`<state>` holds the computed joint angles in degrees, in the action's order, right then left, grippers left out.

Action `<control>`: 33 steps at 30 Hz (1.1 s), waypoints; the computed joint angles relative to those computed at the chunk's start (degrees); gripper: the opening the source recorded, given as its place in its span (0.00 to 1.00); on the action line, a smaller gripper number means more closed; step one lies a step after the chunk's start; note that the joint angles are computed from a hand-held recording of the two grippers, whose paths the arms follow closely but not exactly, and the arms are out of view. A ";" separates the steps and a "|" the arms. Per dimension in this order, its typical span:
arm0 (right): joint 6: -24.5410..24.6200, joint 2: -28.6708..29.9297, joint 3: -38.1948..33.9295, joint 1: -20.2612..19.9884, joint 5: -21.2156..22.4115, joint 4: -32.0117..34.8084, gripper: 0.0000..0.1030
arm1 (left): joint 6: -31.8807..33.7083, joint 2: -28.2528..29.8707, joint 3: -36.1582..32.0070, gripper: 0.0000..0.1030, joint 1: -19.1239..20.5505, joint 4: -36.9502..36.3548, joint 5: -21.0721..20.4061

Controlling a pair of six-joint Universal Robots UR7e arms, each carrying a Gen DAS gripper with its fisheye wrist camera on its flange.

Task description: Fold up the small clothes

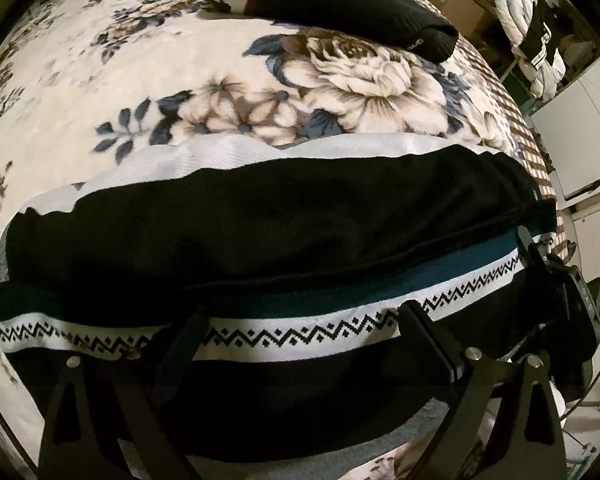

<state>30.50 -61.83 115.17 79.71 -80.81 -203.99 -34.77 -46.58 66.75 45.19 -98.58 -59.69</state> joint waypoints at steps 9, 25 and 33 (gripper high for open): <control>0.18 -0.43 -5.24 9.68 -20.96 7.86 0.21 | -4.62 -4.98 1.94 0.94 -0.12 -0.09 1.39; -39.93 20.02 -32.03 36.56 -56.99 30.28 0.18 | -29.58 -28.64 14.93 0.94 -0.93 11.17 13.47; -30.57 31.21 -41.68 42.40 -53.87 66.28 0.35 | -45.81 -39.01 20.26 0.94 -2.06 22.65 15.54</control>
<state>-0.07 -30.62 73.49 122.11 -134.68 -137.71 -80.58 -85.60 87.00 43.13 -75.94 -44.16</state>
